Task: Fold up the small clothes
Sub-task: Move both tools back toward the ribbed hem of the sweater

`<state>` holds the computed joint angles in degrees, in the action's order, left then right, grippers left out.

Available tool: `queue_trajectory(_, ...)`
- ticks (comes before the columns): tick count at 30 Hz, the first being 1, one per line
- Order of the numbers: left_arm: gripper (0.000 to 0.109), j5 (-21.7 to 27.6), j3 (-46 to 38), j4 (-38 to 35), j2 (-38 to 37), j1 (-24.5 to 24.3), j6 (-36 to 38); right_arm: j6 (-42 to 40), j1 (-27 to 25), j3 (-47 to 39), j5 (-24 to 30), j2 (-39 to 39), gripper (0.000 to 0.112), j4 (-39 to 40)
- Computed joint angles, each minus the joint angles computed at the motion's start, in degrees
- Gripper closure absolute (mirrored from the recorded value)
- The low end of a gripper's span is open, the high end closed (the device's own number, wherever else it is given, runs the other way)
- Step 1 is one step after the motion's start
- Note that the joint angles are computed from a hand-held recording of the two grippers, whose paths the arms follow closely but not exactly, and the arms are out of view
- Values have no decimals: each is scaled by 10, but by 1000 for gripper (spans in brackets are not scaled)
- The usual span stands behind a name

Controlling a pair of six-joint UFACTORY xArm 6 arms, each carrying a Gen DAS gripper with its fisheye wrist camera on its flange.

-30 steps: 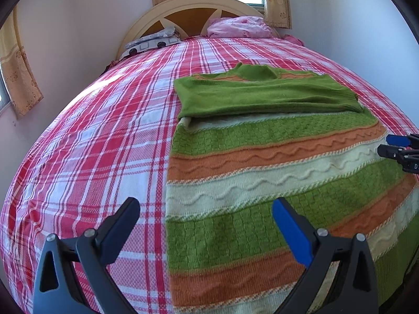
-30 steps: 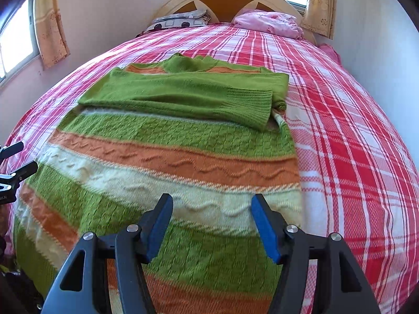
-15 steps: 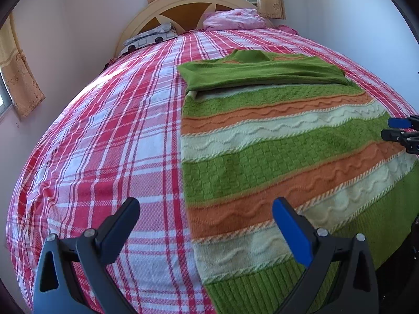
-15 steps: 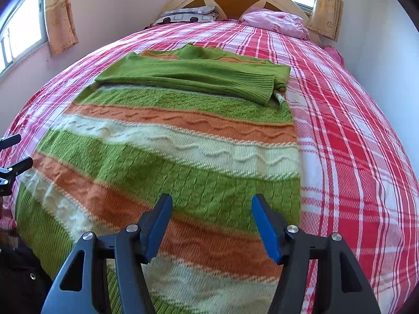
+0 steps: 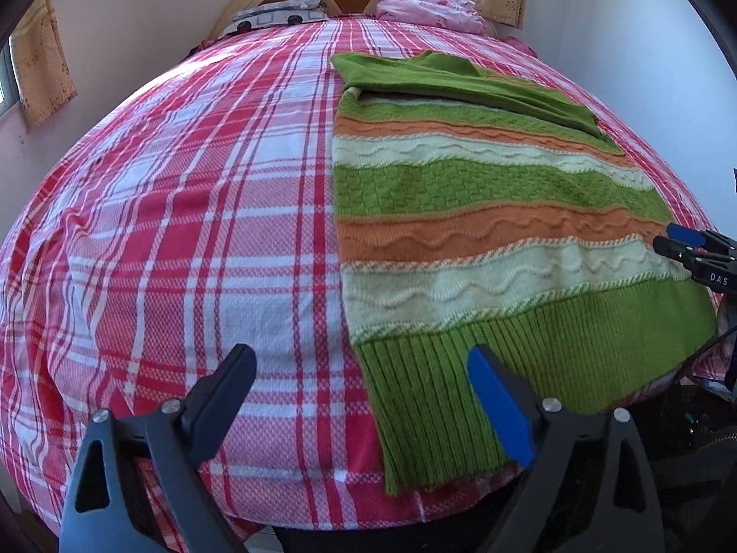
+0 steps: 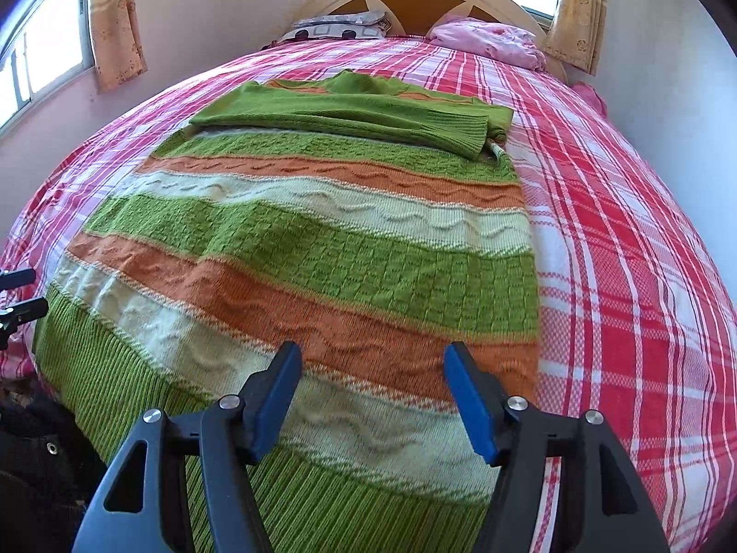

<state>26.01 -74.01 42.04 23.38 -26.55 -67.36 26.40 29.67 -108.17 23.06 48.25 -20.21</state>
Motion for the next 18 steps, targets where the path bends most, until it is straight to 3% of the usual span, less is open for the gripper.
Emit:
queue_trajectory(2, 27, -14, 10, -28, -1, -2, 16, 11, 0, 19, -7, -12, 47, -12)
queue_trajectory(6, 33, -27, 17, -68, 2, -5, 42, 44, -2, 62, -30, -37, 46, -44)
queue_trajectory(14, 59, -77, 41, -134, -2, 1, 74, 93, -9, 97, -49, -60, 46, -82)
queue_trajectory(18, 59, -89, 44, -144, -1, 2, 83, 100, -11, 116, -60, -73, 46, -79)
